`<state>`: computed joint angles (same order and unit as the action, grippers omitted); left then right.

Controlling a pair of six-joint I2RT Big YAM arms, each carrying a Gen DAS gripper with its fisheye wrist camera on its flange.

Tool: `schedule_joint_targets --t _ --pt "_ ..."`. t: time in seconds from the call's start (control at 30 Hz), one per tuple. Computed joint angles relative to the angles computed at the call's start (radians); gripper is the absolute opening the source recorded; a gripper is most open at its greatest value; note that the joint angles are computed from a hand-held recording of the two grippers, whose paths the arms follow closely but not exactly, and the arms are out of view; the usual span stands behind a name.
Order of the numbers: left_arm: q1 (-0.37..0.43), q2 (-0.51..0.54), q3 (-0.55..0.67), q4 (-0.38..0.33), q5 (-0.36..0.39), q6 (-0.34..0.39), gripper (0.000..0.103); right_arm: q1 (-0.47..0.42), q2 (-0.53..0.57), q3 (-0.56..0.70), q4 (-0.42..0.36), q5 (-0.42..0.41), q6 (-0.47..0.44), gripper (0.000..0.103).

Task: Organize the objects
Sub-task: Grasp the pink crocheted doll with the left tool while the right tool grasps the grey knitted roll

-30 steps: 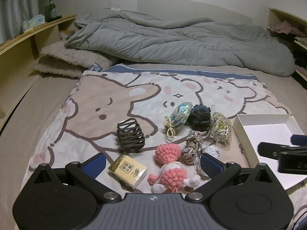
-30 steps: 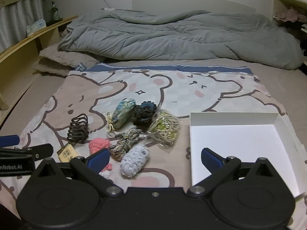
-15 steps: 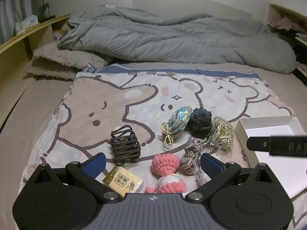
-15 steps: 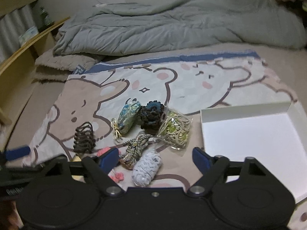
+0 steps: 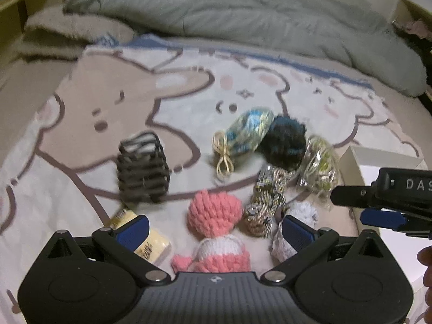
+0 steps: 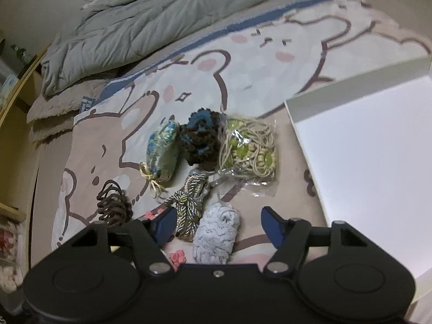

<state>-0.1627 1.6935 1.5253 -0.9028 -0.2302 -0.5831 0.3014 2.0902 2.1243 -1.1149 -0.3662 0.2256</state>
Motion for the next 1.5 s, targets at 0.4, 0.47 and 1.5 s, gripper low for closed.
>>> schedule_joint_targets --t 0.4,0.47,1.5 --pt "0.058 0.082 0.042 -0.040 0.166 -0.115 0.100 0.014 0.103 0.099 -0.097 -0.027 0.057 0.057" --pt "0.063 0.087 0.038 -0.031 0.187 -0.117 0.093 0.019 0.110 0.103 -0.104 -0.023 0.053 0.057" --pt "0.073 0.084 0.020 -0.012 0.229 -0.060 0.040 0.035 0.120 0.112 -0.134 -0.045 -0.027 0.038"
